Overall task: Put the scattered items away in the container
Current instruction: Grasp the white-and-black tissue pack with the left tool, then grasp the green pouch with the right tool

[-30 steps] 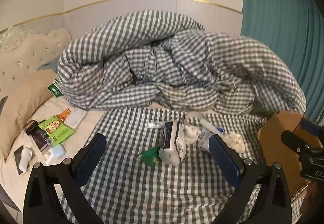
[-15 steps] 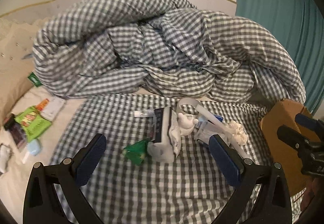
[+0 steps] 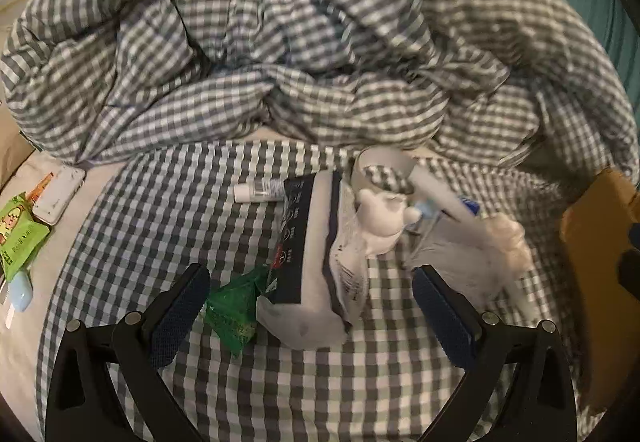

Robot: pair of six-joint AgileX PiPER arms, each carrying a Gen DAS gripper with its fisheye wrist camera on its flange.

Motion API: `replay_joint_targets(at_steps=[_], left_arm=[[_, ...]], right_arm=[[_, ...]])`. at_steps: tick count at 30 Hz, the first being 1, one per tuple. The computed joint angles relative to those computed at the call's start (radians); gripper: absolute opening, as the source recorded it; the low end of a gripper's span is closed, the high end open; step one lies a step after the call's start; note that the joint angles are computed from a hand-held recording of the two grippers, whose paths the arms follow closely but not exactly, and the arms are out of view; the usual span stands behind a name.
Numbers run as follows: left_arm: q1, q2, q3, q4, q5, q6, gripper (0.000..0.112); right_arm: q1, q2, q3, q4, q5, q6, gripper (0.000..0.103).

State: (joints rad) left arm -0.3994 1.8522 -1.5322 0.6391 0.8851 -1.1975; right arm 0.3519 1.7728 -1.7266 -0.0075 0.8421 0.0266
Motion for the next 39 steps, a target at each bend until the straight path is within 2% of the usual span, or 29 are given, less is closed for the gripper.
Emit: replay_joint_targets(at_steps=[6, 9, 10, 11, 12, 14, 15, 17, 24, 28, 32, 39], left_arm=[[0.038, 0.040, -0.007, -0.037, -0.038, 0.002, 0.100], [0.052, 0.066, -0.023, -0.078, -0.042, 0.021, 0.078], [0.052, 0.079, -0.035, -0.083, -0.031, 0.031, 0.063], [0.051, 0.088, -0.041, -0.087, -0.025, 0.037, 0.055], [0.053, 0.085, -0.030, -0.086, -0.044, 0.033, 0.051], [0.077, 0.064, 0.012, -0.144, -0.120, 0.055, 0.032], [0.082, 0.055, 0.023, -0.152, -0.131, 0.048, 0.032], [0.076, 0.041, 0.031, -0.129, -0.124, 0.025, 0.023], [0.066, -0.087, 0.101, -0.028, -0.102, -0.088, 0.020], [0.052, -0.169, 0.130, 0.075, -0.028, -0.146, 0.020], [0.067, -0.245, 0.165, 0.096, 0.027, -0.136, 0.020], [0.088, -0.388, 0.260, 0.122, 0.103, -0.141, 0.020]], right_arm=[[0.001, 0.029, -0.010, 0.007, 0.000, -0.014, 0.103], [0.004, 0.040, -0.017, 0.014, 0.002, -0.019, 0.103], [0.004, 0.045, -0.022, 0.017, 0.003, -0.022, 0.103], [0.006, 0.049, -0.024, 0.019, 0.003, -0.024, 0.103], [0.008, 0.054, -0.029, 0.023, 0.005, -0.027, 0.103], [0.013, 0.063, -0.038, 0.023, 0.006, -0.032, 0.103], [0.015, 0.067, -0.042, 0.022, 0.008, -0.033, 0.103], [0.020, 0.073, -0.047, 0.032, 0.011, -0.042, 0.103], [0.035, 0.086, -0.061, 0.066, 0.018, -0.064, 0.103], [0.069, 0.092, -0.067, 0.078, 0.012, -0.065, 0.103], [0.111, 0.110, -0.075, 0.114, -0.007, -0.083, 0.103], [0.212, 0.251, -0.200, 0.165, 0.026, -0.118, 0.102]])
